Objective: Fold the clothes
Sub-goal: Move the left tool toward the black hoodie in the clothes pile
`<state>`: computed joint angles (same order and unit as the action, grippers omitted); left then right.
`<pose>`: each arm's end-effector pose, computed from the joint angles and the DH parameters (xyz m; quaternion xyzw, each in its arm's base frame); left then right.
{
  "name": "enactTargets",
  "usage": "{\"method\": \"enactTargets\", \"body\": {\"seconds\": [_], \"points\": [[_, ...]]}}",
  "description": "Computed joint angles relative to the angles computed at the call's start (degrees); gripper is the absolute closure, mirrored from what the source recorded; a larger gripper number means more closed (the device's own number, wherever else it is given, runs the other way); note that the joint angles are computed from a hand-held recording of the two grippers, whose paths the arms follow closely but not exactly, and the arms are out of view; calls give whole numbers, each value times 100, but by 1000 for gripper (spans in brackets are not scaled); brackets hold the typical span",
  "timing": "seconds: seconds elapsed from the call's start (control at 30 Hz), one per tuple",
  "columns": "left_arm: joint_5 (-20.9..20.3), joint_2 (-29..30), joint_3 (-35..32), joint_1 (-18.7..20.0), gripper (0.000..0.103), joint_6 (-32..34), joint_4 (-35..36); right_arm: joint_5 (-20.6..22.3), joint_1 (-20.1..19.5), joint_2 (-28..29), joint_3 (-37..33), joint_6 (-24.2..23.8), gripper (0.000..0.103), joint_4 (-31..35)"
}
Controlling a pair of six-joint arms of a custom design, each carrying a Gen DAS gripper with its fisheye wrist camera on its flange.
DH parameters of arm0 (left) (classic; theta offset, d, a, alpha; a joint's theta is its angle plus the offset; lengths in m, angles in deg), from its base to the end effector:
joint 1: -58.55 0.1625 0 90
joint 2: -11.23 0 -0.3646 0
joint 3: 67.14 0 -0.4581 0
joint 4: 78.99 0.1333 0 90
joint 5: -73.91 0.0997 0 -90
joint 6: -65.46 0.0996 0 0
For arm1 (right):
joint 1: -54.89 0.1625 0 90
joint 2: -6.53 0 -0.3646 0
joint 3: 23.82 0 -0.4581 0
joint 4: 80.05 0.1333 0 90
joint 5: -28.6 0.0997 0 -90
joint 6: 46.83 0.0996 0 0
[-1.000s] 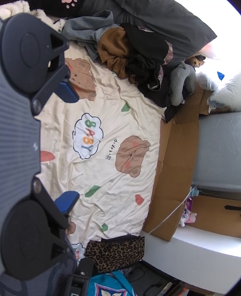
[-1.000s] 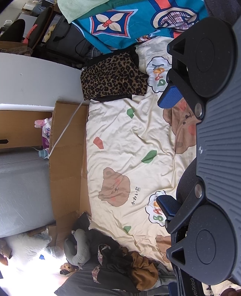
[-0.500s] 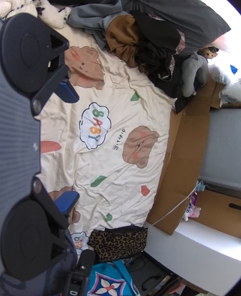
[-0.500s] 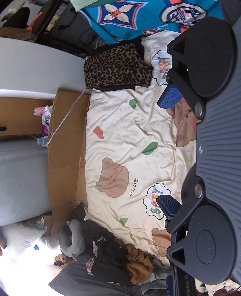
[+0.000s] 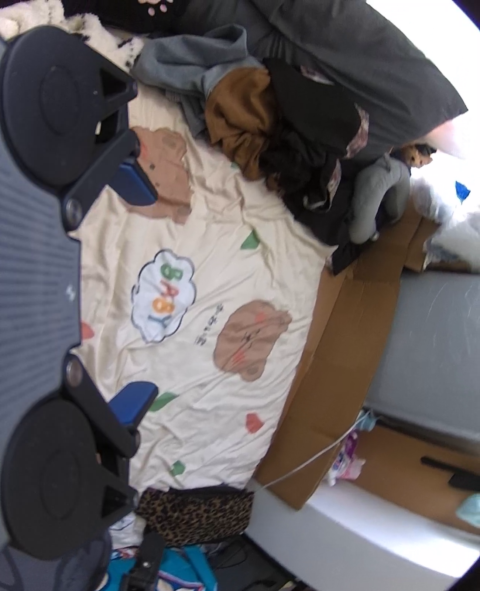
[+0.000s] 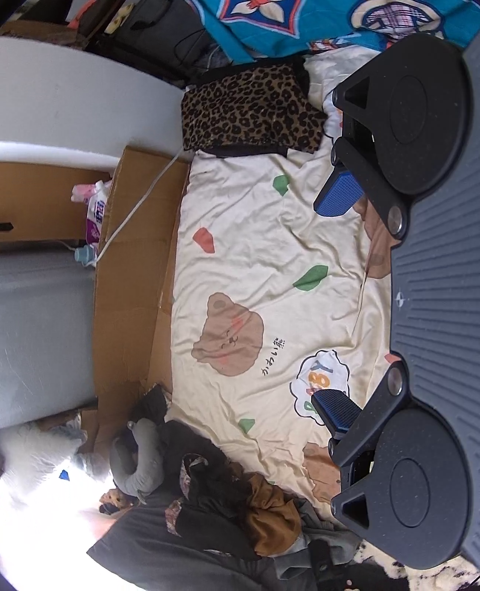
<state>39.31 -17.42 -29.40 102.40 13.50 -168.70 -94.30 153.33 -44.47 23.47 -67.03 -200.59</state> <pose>-0.4721 -0.7520 0.1929 -0.0068 0.8832 -0.3025 0.3583 0.1981 -0.7956 0.4625 0.1459 -0.9087 0.2532 0.2981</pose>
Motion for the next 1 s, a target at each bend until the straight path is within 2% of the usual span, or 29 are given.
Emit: {"method": "enactTargets", "body": {"seconds": [0.1,0.3,0.53,0.73,1.0], "points": [[3,-156,124,40,1,-103,-55,-30,6,168,-255,-98,1,150],[238,-480,433,92,1,-470,80,180,-27,518,-836,-221,1,493],[436,-809,690,149,1,-719,202,790,-116,951,-1692,68,1,1132],[612,-943,794,228,2,-658,131,960,-141,1193,-1985,-58,1,929],[1021,-1301,1248,378,10,-690,-49,1148,-175,1651,-2589,-68,0,1077]]}}
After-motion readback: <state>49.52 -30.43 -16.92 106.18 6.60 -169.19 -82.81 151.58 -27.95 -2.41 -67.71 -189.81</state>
